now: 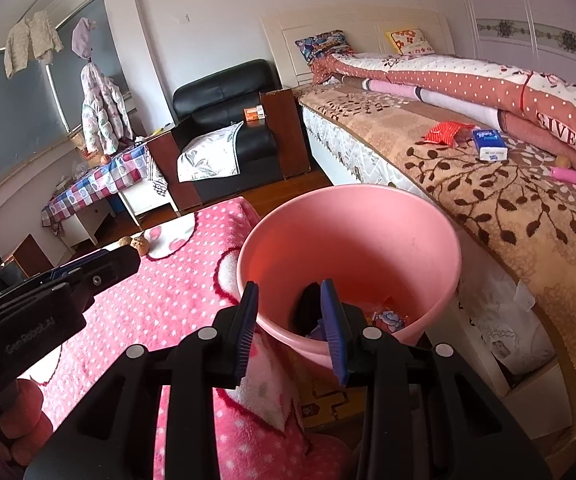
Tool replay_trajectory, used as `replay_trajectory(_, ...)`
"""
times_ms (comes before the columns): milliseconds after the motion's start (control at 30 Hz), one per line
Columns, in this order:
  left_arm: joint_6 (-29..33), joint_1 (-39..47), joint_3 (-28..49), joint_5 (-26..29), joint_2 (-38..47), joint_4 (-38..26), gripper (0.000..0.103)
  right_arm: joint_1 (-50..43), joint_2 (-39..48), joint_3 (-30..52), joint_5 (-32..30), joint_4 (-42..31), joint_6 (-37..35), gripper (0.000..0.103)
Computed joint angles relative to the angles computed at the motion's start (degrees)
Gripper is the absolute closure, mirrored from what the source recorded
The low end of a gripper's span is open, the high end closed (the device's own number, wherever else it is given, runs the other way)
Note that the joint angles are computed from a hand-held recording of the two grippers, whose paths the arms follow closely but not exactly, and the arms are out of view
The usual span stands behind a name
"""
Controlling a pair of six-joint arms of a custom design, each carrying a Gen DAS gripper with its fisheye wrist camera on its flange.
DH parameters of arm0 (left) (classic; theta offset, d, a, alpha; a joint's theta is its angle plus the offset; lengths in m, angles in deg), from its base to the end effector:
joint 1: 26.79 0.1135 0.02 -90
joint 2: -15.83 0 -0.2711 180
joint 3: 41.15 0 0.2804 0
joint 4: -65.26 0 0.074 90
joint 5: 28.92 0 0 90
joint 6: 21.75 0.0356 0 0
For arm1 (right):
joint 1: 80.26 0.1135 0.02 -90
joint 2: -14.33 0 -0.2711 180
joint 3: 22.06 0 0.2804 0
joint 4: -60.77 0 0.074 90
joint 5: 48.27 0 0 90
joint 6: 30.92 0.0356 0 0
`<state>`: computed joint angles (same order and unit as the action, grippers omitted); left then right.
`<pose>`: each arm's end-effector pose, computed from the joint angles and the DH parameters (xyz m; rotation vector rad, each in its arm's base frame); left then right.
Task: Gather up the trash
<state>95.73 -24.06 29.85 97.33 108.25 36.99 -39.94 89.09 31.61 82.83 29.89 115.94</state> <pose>0.3595 -0.0039 0.2036 0.7513 2.1542 -0.4992 0.2229 0.1585 0.1947 0.5945 2.1248 0.0230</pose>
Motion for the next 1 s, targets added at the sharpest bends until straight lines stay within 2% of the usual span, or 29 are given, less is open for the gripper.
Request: replay_trajectory(1000, 0.3, 0.3, -0.1, 0.4, -0.4, -0.6, 0.07, 1.3, 0.1, 0.8, 1.0, -1.8, 1.0, 0.07)
